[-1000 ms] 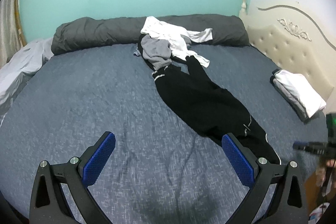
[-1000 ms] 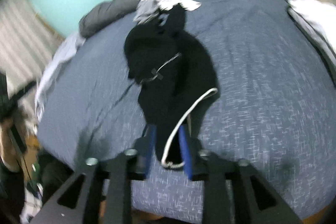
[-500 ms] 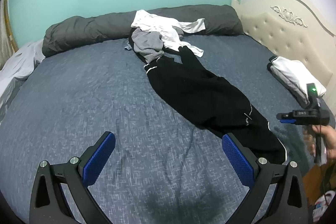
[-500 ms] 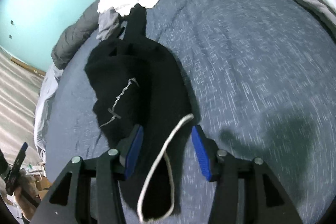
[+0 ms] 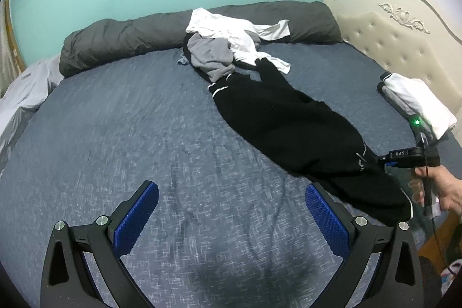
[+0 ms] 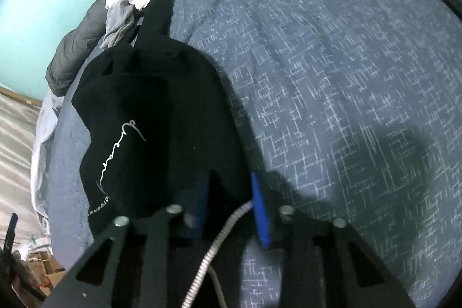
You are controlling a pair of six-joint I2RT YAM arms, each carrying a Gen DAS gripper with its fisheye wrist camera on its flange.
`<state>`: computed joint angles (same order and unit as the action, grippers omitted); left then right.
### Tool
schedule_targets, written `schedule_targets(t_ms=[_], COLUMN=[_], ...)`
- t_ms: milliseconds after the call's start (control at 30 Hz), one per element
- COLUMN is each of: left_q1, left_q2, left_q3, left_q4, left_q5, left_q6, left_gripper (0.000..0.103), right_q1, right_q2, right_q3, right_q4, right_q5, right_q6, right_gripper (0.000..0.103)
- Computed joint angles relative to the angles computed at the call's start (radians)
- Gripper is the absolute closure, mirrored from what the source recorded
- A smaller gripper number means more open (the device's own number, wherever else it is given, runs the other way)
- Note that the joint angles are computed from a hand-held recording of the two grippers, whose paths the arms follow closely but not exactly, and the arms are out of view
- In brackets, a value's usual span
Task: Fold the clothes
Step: 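Lay the hood down with the right gripper and open it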
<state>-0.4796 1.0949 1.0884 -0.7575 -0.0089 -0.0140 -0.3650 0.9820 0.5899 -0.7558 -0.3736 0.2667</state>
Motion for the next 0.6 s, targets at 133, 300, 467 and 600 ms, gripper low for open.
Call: schedule_targets(t_ms=[133, 300, 467, 600], left_q1=[0.041, 0.08, 0.122, 0.178], left_q2=[-0.02, -0.062, -0.106, -0.139], left_q3=[-0.006, 0.02, 0.063, 0.096], left_q4=[-0.013, -0.056, -0.109, -0.154], left_q5=[0.021, 0.038, 0.069, 0.112], left_q6=[0.017, 0.025, 0.034, 0.053], left_gripper=[0.0, 0.0, 0.0, 0.0], right_q1=[0.079, 0.196, 0.473, 0.74], right_q2=[-0.038, -0.102, -0.074, 0.037], right_q3=[0.041, 0.183, 0.38, 0.575], right_q4=[-0.008, -0.064, -0.094, -0.092], right_q5=[0.067, 0.112, 0.243, 0.373], right_q6=[0.028, 0.098, 0.188, 0.244], right_gripper=[0.095, 0.095, 0.095, 0.096])
